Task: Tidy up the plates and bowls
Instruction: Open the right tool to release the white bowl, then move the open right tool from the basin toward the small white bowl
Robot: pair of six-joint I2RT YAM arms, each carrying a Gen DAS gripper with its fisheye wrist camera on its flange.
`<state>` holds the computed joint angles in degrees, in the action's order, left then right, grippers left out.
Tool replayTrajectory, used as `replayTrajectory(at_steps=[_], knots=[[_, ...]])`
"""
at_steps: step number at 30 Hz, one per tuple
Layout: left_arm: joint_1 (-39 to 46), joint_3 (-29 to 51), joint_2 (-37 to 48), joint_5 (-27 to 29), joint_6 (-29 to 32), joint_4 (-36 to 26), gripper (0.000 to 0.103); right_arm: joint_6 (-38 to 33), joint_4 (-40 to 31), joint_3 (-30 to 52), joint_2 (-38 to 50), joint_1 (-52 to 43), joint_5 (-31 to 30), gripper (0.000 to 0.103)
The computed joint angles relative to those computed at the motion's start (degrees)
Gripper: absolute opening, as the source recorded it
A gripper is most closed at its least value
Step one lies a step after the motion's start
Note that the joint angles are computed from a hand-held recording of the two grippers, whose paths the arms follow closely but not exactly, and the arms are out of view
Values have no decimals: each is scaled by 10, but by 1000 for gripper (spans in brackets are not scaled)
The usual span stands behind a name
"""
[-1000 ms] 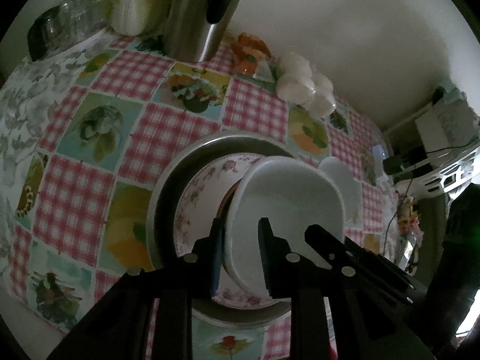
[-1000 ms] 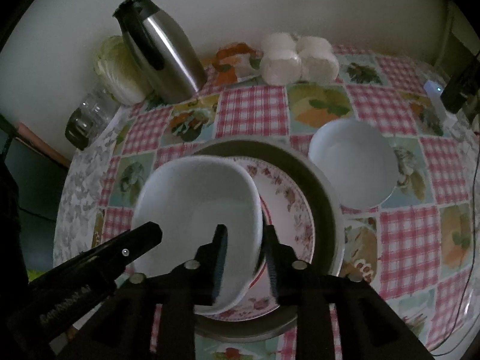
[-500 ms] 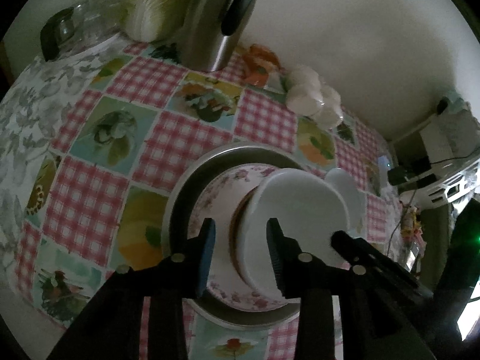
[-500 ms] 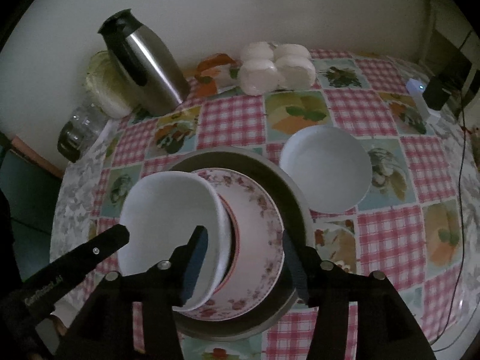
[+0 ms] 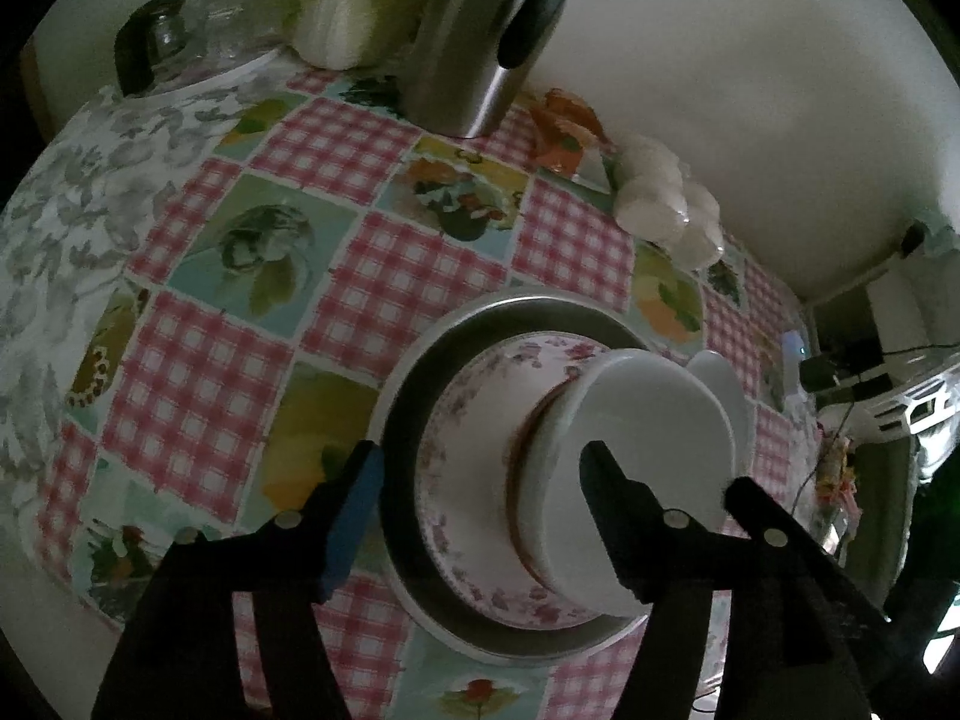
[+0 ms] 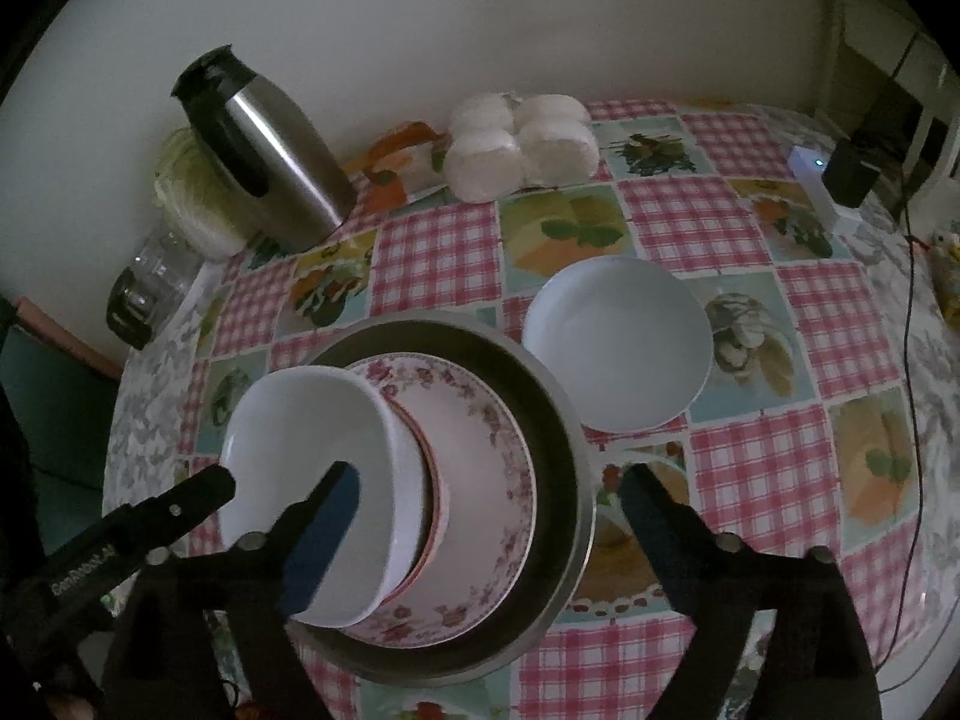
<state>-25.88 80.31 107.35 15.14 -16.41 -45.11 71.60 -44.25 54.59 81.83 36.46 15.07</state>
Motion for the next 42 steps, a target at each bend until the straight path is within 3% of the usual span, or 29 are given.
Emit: replayTrajectory(at_steps=[4, 19, 24, 30, 42], knots=[[4, -5, -5, -14, -7, 8, 81, 4, 2, -10, -15, -2, 7, 102], [4, -34, -28, -87, -14, 53, 94, 1, -5, -10, -22, 12, 46, 103], [0, -74, -63, -123, -13, 119, 103, 6, -15, -8, -20, 24, 81, 103], [-22, -132, -114, -186, -3, 207, 103, -10, -13, -24, -52, 21, 89, 103], [-94, -142, -126, -258, 11, 222, 103, -45, -32, -59, -153, 29, 132, 103]])
